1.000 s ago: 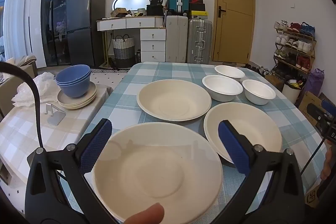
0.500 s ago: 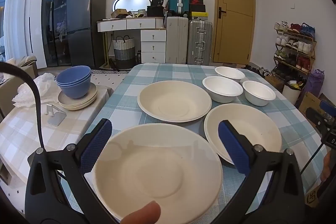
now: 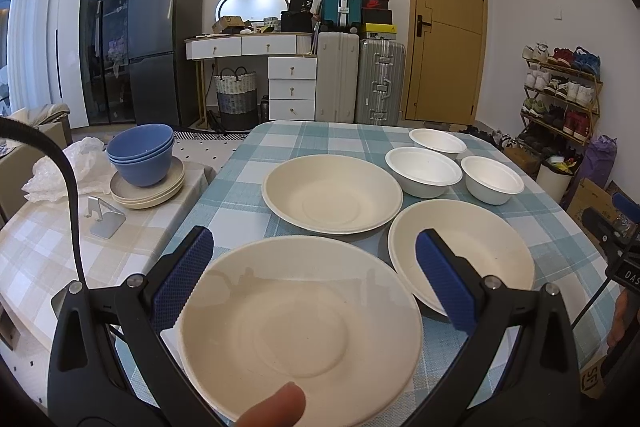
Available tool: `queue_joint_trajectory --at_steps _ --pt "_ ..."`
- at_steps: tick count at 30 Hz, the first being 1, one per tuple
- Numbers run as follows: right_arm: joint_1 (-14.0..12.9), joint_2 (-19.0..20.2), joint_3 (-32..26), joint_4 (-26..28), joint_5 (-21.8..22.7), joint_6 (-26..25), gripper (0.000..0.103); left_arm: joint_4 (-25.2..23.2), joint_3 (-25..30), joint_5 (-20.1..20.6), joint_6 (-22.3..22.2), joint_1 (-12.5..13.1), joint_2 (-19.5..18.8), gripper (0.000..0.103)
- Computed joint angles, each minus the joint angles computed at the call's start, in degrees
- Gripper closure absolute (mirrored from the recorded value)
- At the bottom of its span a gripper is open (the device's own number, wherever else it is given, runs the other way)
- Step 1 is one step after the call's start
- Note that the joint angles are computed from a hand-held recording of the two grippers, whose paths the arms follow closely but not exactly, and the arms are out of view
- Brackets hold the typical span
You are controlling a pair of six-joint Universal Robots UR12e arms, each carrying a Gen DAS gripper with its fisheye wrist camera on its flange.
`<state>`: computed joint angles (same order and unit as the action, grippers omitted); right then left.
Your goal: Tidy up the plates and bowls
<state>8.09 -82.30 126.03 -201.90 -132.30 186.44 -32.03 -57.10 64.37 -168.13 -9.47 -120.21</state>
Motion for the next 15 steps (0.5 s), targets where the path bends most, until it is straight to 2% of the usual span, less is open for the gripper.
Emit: queue_joint_trajectory --at_steps 10,15 --pt "-1.24 -1.21 0.94 0.9 4.84 2.03 0.0 -0.61 0.86 -1.13 -0.21 0.44 -0.44 0.002" --pt "-0.44 -0.66 0.39 1.15 2.44 0.23 0.0 -0.98 1.08 0.14 -0.11 0.19 -0.5 0.002"
